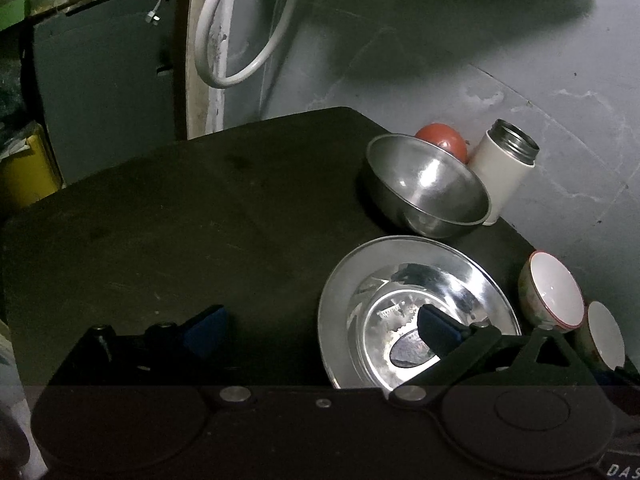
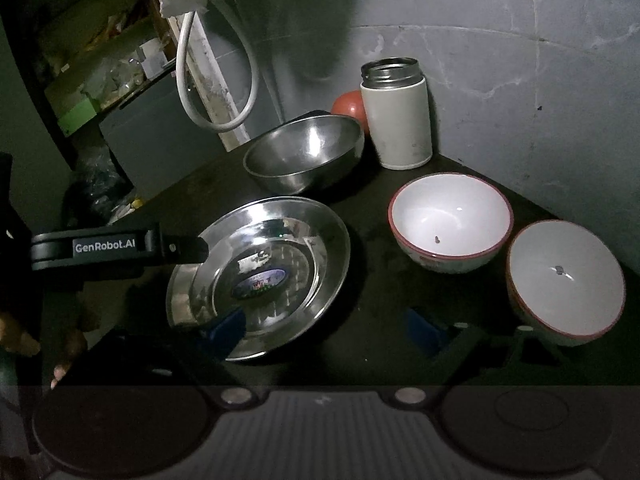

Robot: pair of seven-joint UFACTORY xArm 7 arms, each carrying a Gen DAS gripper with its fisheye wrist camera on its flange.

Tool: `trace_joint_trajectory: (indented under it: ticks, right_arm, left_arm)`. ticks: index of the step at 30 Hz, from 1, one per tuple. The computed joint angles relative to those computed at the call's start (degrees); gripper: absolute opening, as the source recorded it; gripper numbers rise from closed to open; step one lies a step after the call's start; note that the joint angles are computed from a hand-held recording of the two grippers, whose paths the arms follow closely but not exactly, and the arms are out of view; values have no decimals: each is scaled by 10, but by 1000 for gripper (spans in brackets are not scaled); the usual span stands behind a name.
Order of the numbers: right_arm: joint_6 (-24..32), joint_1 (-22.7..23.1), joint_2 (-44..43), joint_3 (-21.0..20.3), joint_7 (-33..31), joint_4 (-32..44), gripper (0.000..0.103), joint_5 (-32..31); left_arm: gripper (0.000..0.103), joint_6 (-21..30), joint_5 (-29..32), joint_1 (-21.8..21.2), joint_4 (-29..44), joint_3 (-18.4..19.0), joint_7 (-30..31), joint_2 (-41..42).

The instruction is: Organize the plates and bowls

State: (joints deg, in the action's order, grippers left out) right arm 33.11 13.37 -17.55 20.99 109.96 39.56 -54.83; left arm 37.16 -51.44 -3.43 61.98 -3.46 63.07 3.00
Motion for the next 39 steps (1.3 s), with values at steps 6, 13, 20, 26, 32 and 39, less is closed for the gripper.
trace_joint_trajectory:
  ticks: [6,13,20,26,32,39]
  right_arm:
    - [-7,-3,15,-4,3,10,80,-17]
    - [-11,3,31,-17,-5,21,58,-21]
    - [-17,8,45,-29,-16,24,35,-14]
    - [-8,14,44,-30,-23,28,29,-11]
    - [-8,16,37,-28,-28,24,29,-6]
    - [4,15,21,-15,-30,23,29,-11]
  left_arm:
    - [88,-2,8,-1,-3,0,-5,-2]
    - [58,16,6,1,-1,2,-4,-4]
    - [27,18,15,0,-3,3,-13,-4]
    - [20,12,21,-1,-11,4,-11,-12]
    - [20,20,13,1,-25,12,3,-28]
    - [20,28,-10,0,-49,27,32,-63]
